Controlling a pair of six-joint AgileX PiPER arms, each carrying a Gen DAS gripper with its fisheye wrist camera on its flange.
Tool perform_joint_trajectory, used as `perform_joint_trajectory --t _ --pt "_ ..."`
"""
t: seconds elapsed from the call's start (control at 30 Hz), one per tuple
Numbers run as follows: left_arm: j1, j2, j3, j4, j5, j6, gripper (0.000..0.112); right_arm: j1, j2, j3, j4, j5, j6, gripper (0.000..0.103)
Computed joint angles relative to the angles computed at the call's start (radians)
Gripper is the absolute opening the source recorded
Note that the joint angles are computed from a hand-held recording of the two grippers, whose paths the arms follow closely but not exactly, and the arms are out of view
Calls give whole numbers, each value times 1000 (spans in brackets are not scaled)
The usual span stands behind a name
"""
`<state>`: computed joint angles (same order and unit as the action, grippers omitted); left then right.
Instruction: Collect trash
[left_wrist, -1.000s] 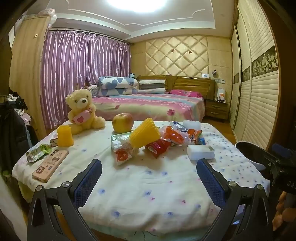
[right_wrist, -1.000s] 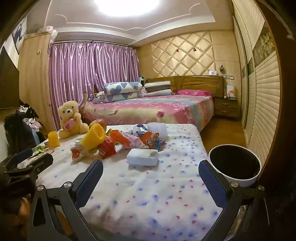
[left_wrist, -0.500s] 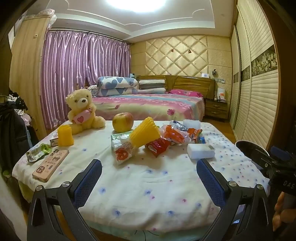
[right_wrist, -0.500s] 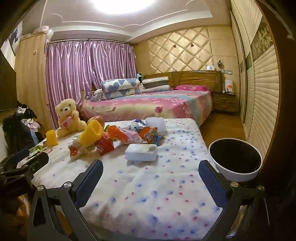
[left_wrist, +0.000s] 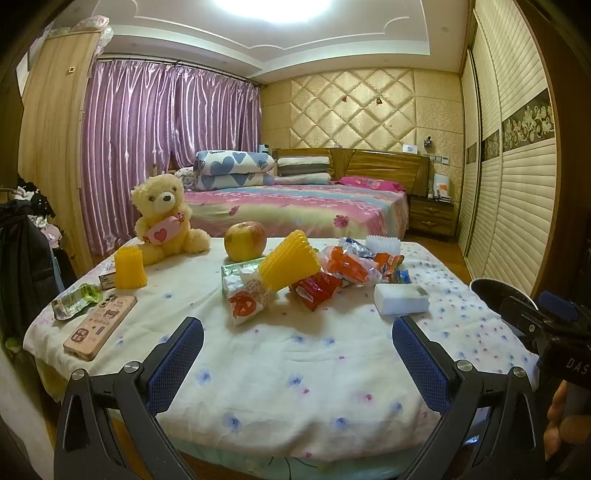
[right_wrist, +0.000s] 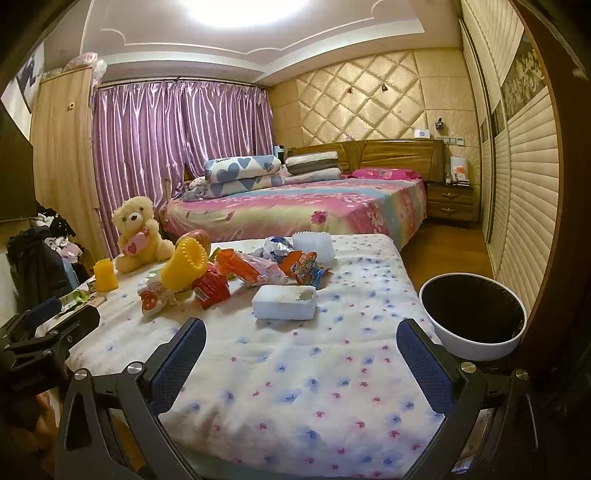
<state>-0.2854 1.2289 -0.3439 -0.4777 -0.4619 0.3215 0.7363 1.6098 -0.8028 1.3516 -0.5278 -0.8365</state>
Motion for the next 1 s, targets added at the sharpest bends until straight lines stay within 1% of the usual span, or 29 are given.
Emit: perform_joint_trajectory --t 0.27,1.0 --pt "15 8 -7 34 10 -27 102 -4 -1 0 -13 12 14 103" --pt "13 9 -8 28 13 -23 102 -10 -2 -6 -19 33 8 103"
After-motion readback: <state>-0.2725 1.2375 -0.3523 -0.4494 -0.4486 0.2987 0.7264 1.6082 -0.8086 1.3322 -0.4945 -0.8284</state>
